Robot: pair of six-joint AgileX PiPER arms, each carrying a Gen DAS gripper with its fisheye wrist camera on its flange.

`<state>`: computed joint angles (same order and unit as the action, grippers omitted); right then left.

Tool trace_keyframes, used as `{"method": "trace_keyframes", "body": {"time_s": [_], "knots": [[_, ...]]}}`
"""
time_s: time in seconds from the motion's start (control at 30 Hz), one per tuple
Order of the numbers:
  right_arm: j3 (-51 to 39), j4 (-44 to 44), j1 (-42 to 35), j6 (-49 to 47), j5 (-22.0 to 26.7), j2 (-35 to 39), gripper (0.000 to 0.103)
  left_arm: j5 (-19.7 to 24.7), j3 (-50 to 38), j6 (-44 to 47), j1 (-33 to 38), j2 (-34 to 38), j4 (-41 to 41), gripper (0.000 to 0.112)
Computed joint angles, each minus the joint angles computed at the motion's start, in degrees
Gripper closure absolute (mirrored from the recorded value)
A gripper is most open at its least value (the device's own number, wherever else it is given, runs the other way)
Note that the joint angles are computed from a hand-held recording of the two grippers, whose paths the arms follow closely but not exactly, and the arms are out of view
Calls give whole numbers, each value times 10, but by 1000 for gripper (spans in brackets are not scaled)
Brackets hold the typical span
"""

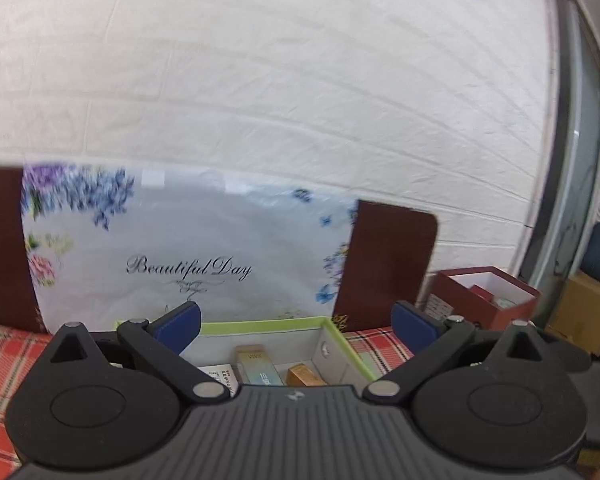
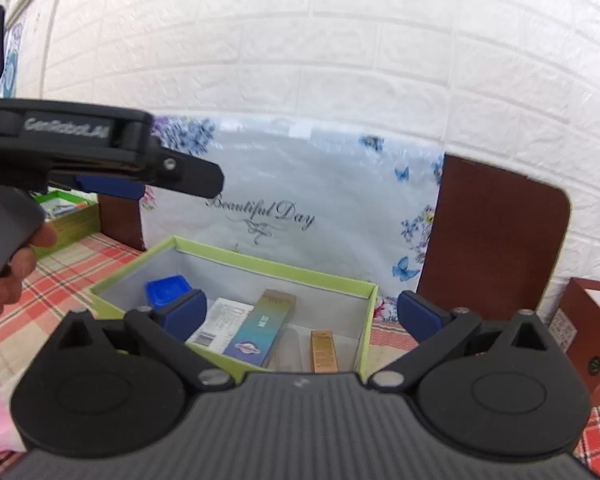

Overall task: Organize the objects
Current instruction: 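Place the VIVX box and tan box into the lime-green box, open both grippers, then move the left gripper to the pink-white glove while the right approaches the clear cup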

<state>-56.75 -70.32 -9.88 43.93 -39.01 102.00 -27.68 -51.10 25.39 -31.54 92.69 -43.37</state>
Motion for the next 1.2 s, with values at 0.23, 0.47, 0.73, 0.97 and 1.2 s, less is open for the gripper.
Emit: {"method": "trace_keyframes", "body": {"time_s": [0.23,0.47,0.73,0.97,1.2], "knots": [[186,-20,-116,-23,-119,-150,0,-192,184,66,-186,-105,-179,9],[317,-157,-300,-42,-210,-166,0,-254,288,8,-321,-25,-366,9],[349,-174,-456,-156,-151,-127,0,-191,381,-151,-299,-6,-319,10],[295,-103,-397,-155,-98,-66,0,-158,373,-227,-191,4,-154,10],[234,-142,-339,-38,-55,-28,0,-115,345,-321,-74,52,24,31]]}}
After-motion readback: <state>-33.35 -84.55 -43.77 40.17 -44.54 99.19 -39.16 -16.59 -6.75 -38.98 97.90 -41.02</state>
